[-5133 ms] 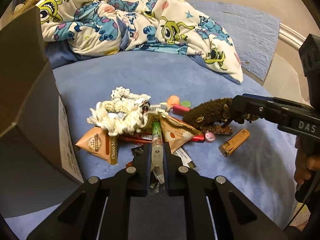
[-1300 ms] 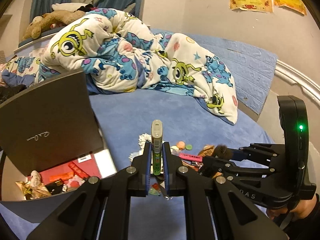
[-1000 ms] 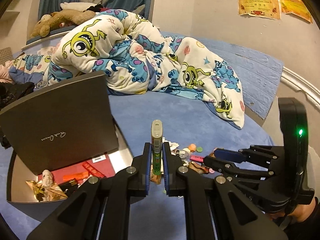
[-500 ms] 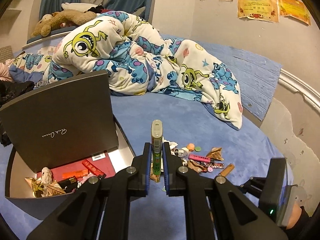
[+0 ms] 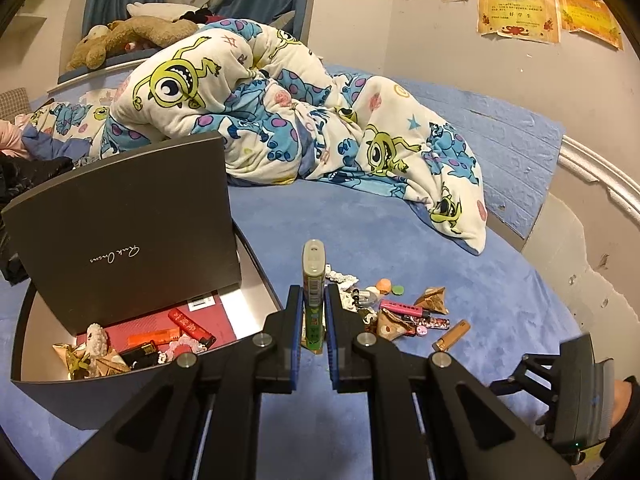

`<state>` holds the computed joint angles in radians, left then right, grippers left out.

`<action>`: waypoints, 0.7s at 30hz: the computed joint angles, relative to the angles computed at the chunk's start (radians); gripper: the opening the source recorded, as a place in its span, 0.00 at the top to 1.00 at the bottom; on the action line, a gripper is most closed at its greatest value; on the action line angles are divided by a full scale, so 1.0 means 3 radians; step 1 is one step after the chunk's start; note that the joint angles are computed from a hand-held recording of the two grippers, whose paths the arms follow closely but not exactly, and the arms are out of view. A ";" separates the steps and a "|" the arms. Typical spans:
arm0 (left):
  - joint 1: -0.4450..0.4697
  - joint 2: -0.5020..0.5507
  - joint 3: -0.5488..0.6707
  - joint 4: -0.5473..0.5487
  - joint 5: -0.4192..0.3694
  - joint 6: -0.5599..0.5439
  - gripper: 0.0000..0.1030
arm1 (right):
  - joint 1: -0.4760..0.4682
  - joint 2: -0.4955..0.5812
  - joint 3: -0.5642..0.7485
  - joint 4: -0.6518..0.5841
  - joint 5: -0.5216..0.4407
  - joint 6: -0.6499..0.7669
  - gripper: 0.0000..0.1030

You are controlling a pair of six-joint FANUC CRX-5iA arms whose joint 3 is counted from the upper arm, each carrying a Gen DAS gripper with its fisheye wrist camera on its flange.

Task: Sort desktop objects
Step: 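Carry the tube and fuzzy toy with both tools over the grey box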

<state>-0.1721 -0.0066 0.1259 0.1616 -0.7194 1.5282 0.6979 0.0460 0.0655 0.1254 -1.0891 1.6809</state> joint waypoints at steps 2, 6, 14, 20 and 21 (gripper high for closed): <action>-0.0003 -0.0018 -0.0016 -0.0001 0.0011 0.0036 0.90 | 0.0034 -0.0064 -0.0062 0.0014 -0.0066 0.0153 0.22; -0.0045 -0.0028 0.0005 -0.0062 -0.0019 0.0139 0.90 | 0.0007 -0.0012 -0.0065 0.0044 -0.0068 0.0193 0.22; -0.0098 -0.0021 0.0087 -0.0174 -0.0099 0.0175 0.90 | -0.0152 0.0416 0.0337 -0.0358 -0.0377 0.0576 0.21; -0.0109 -0.0031 0.0102 -0.0210 -0.0099 0.0198 0.90 | -0.0158 0.0421 0.0335 -0.0372 -0.0384 0.0304 0.24; -0.0111 -0.0031 0.0102 -0.0212 -0.0099 0.0211 0.90 | -0.0158 0.0400 0.0319 -0.0382 -0.0364 0.0264 0.28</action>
